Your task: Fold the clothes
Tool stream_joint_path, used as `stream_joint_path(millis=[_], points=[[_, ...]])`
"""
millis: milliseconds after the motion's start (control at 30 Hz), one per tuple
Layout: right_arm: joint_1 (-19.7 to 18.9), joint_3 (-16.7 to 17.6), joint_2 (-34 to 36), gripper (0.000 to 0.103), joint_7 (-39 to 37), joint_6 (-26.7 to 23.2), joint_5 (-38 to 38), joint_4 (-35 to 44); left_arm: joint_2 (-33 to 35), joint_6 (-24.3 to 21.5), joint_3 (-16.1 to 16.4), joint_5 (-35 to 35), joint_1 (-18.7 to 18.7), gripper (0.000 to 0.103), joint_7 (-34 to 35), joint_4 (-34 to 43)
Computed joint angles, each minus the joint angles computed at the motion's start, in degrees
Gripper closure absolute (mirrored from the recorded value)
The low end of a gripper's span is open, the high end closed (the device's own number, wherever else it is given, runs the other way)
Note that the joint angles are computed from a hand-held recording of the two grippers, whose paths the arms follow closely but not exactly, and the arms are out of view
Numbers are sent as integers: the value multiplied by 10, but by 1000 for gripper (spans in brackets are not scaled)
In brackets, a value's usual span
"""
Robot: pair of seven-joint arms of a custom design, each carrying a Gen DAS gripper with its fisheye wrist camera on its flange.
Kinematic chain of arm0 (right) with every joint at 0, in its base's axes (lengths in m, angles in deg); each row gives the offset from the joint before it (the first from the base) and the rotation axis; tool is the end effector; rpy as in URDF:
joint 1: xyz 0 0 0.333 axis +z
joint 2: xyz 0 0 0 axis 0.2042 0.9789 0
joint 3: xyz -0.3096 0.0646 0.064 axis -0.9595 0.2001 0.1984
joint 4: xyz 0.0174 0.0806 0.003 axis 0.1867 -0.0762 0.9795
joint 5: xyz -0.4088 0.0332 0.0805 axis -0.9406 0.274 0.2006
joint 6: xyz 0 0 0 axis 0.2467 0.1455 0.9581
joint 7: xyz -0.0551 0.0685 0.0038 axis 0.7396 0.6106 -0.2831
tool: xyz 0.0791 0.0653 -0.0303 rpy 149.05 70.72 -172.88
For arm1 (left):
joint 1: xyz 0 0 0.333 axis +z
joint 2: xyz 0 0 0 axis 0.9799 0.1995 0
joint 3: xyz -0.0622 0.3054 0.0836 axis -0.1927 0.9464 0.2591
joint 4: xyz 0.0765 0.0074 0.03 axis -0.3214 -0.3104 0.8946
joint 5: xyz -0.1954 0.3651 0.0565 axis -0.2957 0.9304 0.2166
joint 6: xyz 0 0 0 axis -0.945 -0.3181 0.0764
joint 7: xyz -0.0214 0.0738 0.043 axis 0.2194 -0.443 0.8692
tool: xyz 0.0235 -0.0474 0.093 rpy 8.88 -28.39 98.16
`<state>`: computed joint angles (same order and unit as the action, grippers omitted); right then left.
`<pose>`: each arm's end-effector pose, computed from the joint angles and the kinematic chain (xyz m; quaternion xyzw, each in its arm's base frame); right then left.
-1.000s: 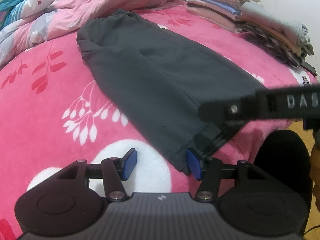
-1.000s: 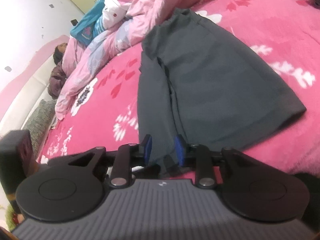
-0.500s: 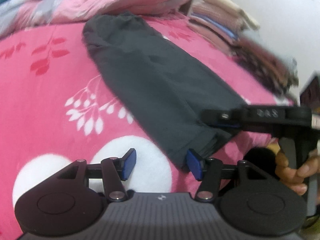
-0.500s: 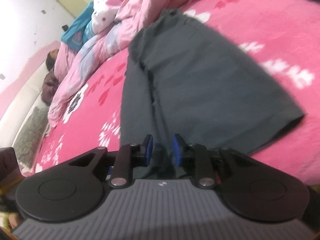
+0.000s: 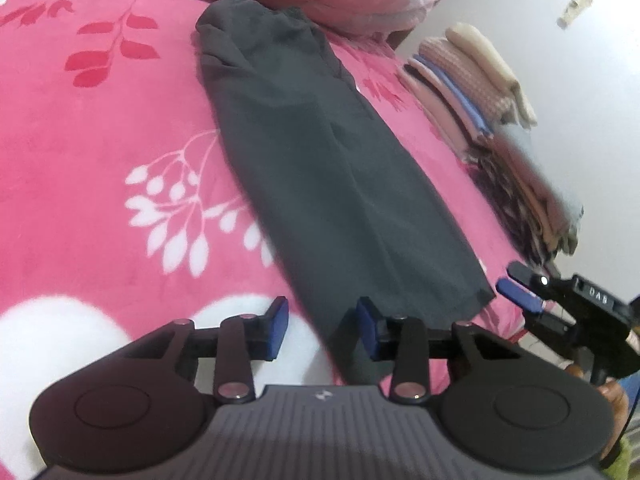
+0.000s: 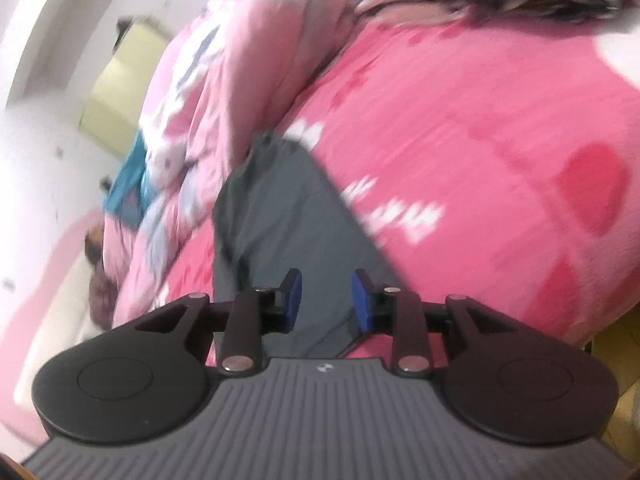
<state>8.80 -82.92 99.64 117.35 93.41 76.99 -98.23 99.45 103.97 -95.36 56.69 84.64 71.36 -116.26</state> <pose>0.6943 0.0021 0.3698 -0.5081 0.6828 0.0276 0.5243 0.6621 -0.2138 0.3750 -0.7348 0.5515 -0.3921 0.0459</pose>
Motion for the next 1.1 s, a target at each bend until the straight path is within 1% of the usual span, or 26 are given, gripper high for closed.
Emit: stream_joint_path(millis=[100,167,233,300,400,500,533,600,700,800,900,1000,1067,1100], points=[[-5,-3,27,71,27,6,-1,28,24,9,-21,-9,21,67,6,17],[-6,-1,50,70,58,10,-24,50,37,16,-48,-15,45,67,11,20],[-13,6,69,69,88,-3,-46,66,50,24,-75,-15,69,67,15,22],[-24,19,73,69,79,-18,-40,67,57,31,-98,-8,89,67,19,17],[-32,26,63,69,63,-32,-37,51,70,44,-154,4,138,67,24,0],[-46,26,54,69,68,-69,-15,32,87,52,-209,25,188,67,24,-17],[-50,25,51,69,69,-81,-7,25,93,55,-222,33,200,67,23,-21],[-55,22,47,69,69,-104,8,14,101,65,-228,48,204,67,13,-22],[-55,17,52,69,75,-125,20,15,115,79,-233,70,207,67,-2,-22],[-54,15,65,69,88,-138,24,29,139,80,-224,90,194,68,-19,6],[-53,19,81,69,92,-137,28,49,163,80,-215,111,182,69,-36,35],[-57,23,84,70,92,-138,34,51,176,83,-203,132,167,72,-53,52],[-59,22,76,70,91,-145,28,40,176,89,-206,151,172,72,-60,46],[-60,21,72,70,90,-148,25,35,179,91,-217,163,185,73,-62,38]])
